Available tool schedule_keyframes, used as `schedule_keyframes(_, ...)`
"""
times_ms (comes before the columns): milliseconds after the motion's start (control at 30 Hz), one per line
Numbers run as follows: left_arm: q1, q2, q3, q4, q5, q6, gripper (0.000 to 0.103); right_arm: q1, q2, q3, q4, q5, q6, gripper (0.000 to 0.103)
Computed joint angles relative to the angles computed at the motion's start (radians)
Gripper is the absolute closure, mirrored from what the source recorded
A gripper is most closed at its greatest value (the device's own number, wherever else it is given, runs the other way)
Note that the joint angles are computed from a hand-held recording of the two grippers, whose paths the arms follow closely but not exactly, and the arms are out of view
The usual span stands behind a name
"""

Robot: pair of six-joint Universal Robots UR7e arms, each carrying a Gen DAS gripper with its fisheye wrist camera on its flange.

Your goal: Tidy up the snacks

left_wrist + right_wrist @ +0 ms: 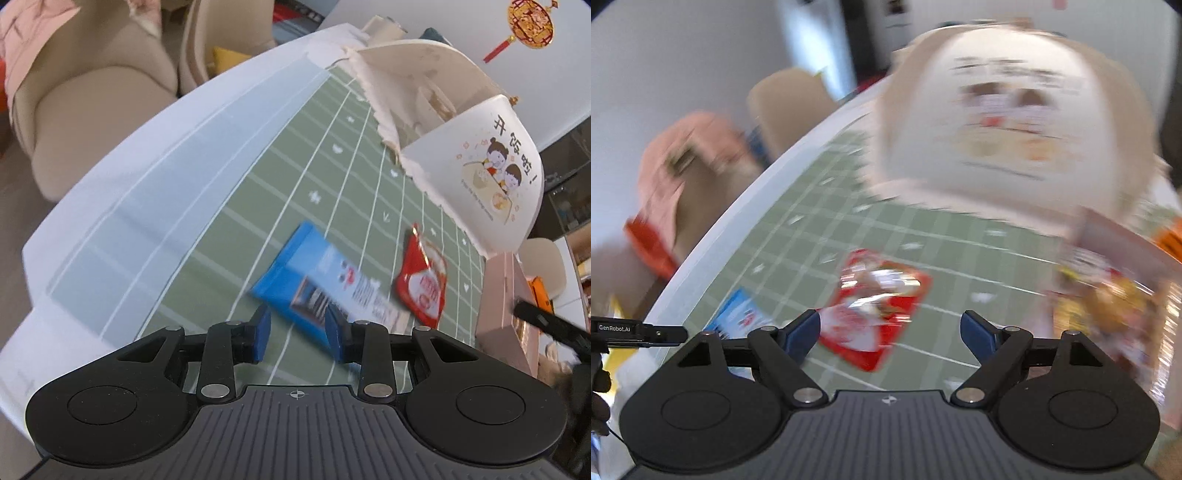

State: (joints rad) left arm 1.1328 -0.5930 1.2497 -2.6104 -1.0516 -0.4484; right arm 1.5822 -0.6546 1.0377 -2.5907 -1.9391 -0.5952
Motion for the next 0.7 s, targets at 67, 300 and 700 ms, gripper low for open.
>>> schedule_keyframes(67,0.003,-0.020,0.035,-0.009,-0.016,-0.009,0.067,0.011,0.043,-0.041,0.059,0.014,0.006,0.019)
schedule_keyframes(300,0.004,-0.082,0.138,-0.042,-0.036,-0.040,0.067,0.031,0.152,-0.121,0.219,0.116,-0.206,0.018)
schedule_keyframes(700,0.004,-0.091,0.113,-0.042,0.006,-0.020,0.067,0.042,0.219,-0.121,0.195,-0.014,-0.182,0.011)
